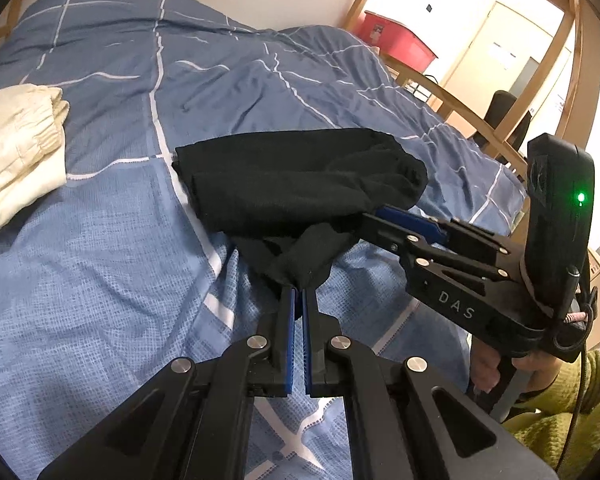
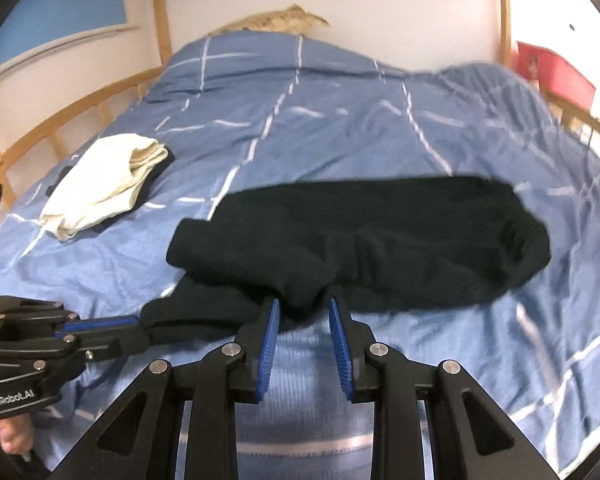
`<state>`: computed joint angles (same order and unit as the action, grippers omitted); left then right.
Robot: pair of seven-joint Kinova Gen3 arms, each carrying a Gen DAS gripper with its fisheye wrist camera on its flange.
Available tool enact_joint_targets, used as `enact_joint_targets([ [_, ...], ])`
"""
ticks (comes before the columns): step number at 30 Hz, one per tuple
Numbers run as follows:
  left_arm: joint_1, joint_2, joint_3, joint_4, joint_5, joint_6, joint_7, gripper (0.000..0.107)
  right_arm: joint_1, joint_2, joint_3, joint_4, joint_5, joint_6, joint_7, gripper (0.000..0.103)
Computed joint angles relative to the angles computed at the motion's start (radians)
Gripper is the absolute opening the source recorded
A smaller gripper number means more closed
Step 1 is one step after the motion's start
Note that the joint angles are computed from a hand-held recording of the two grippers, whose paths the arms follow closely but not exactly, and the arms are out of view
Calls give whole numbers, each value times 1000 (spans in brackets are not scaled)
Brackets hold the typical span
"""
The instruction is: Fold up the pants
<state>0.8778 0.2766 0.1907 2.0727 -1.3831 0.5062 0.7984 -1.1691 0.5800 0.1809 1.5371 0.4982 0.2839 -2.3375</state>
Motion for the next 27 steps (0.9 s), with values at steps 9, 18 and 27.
enact_joint_targets([
  [9,4,8,-3,-13,25,-13,-42,5,11,15,-13,-25,6,37,8,9],
  [18,52,25,0,-63,147,26,-184,3,76,-85,-81,74,-23,14,39,9],
  [27,123,19,-39,-73,217,100,-122,3,153,-92,-153,99,-91,51,80,9],
])
